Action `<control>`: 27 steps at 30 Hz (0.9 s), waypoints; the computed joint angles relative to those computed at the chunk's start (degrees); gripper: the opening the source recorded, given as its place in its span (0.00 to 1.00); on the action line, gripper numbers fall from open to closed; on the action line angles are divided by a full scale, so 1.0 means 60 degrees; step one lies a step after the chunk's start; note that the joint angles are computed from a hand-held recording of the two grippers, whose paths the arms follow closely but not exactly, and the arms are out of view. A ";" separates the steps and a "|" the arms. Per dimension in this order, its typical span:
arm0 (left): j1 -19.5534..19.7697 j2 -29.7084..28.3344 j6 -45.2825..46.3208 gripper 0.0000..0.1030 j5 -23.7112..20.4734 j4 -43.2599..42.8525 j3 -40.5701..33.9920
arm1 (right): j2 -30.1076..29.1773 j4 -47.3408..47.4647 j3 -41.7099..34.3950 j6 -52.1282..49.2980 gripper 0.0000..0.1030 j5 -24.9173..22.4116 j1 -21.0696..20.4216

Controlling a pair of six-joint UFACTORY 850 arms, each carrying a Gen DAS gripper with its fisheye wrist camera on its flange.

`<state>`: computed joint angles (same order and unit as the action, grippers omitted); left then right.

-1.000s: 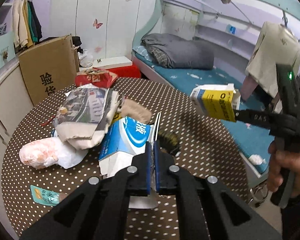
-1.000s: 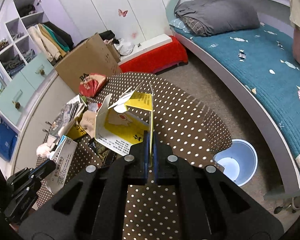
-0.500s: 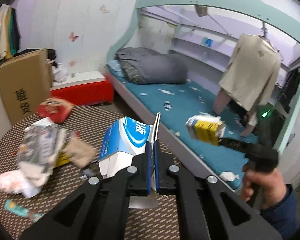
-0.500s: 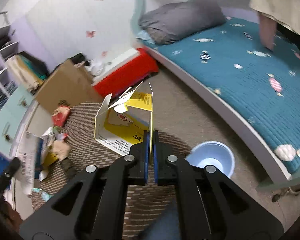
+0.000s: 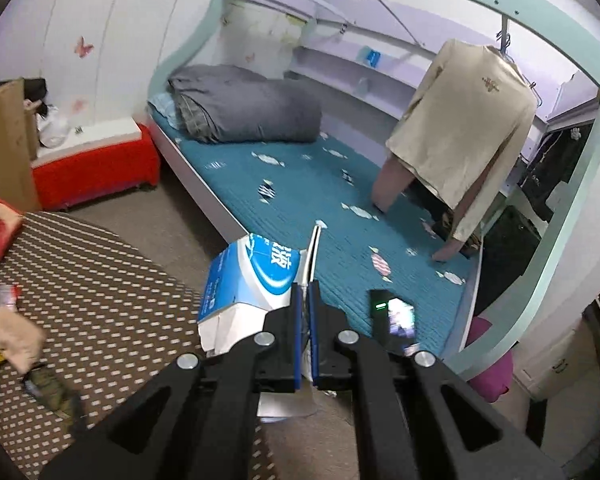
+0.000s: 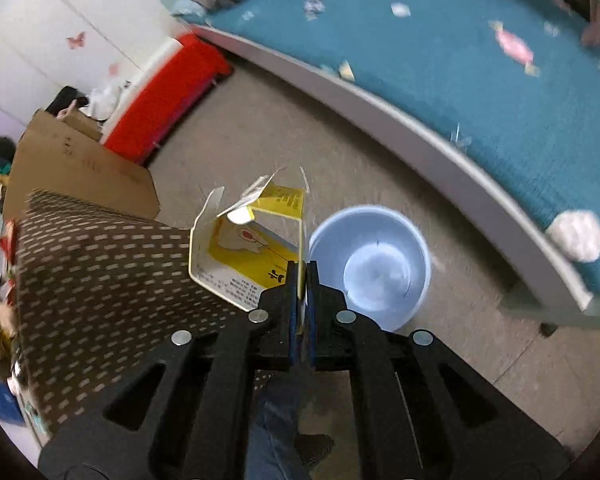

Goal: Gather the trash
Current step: 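Carry both items over the blue bin and open both grippers, then move both grippers back toward the table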

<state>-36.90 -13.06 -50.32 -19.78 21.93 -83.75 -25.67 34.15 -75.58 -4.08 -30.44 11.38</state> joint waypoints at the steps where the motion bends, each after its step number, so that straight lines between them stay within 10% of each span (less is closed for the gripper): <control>1: 0.0022 -0.0240 0.0407 0.03 0.0023 -0.0436 -0.0213 | -0.0177 0.0207 -0.0022 -0.0102 0.07 -0.0019 -0.0067; 3: 0.0041 -0.0691 0.1100 0.03 -0.0028 -0.1159 -0.0621 | -0.0345 0.0707 0.0024 -0.0441 0.25 -0.0037 -0.0199; 4: 0.0046 -0.0873 0.1393 0.03 -0.0065 -0.1456 -0.0791 | -0.0336 0.0923 0.0115 -0.0594 0.61 0.0029 -0.0243; 5: 0.0058 -0.1100 0.1749 0.03 -0.0088 -0.1824 -0.0973 | -0.0284 0.1267 0.0227 -0.0924 0.73 0.0142 -0.0277; 22: 0.0186 -0.4648 0.5402 0.08 -0.2514 -0.5409 -0.4626 | 0.2004 0.1968 0.1824 -0.0808 0.87 0.2112 -0.1119; 25: 0.0189 -0.4868 0.4726 0.77 -0.2790 -0.4785 -0.4885 | 0.2243 0.2189 0.1925 -0.1101 0.88 0.2172 -0.1177; 27: 0.0138 -0.4615 0.3802 0.87 -0.2492 -0.3862 -0.4538 | 0.2328 0.2085 0.1912 -0.1091 0.89 0.2180 -0.1141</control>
<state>-36.07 -40.75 -27.50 -34.74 -1.24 -110.98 -11.70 46.66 -64.11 -10.62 -17.36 4.53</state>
